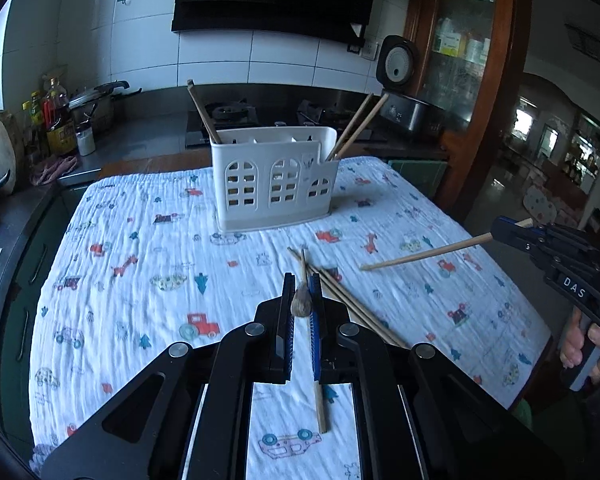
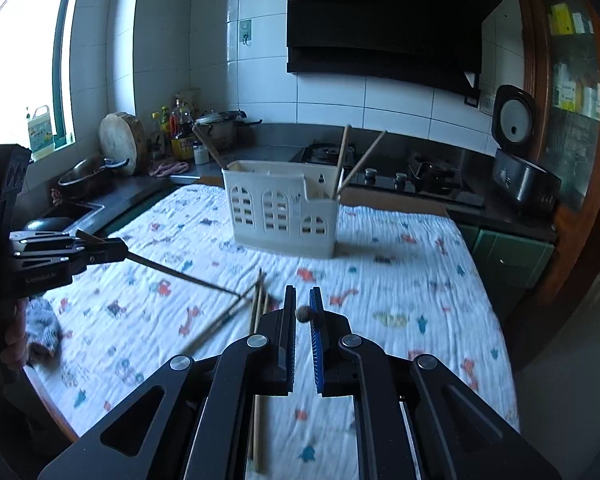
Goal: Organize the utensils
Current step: 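Lower the left tool's chopstick into the holder while the right tool lowers its own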
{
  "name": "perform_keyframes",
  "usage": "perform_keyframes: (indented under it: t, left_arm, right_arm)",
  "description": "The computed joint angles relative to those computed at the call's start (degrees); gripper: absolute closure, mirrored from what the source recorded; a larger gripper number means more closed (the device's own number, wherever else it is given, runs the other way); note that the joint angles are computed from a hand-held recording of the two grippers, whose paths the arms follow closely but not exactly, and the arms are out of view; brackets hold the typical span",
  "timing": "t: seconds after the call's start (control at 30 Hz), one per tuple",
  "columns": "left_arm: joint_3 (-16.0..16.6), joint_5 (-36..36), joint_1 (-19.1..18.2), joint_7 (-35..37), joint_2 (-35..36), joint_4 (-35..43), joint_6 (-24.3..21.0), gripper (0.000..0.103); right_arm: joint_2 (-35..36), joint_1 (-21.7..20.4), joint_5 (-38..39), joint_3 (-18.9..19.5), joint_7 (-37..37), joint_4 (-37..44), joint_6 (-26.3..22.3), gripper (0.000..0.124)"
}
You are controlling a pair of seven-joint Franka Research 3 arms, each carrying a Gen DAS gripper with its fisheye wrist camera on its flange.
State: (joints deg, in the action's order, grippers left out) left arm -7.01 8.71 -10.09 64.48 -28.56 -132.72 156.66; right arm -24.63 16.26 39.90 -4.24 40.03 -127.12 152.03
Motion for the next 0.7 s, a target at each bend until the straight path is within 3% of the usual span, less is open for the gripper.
perform_keyframes:
  t: [0.17,0.43,0.7]
  left_arm:
    - [2.8,-3.0,-1.1,4.5,4.4,5.8,-1.6,0.097]
    - [3.1,-6.0,0.4,11.3,10.5,17.4,-4.8,0.098]
    - [1.8,-5.1,4.1,13.6,17.9,32.2,-4.4,0.098]
  right_arm:
    - [7.0,-1.0,-1.8,0.3,3.7,11.0,-6.4,0.117]
    - [17.3,-3.7,-3.6,2.2,8.2,30.2,-16.5,0.117]
    - [27.2,-5.1,-7.0,5.1,12.3,47.3,-17.5,0.117]
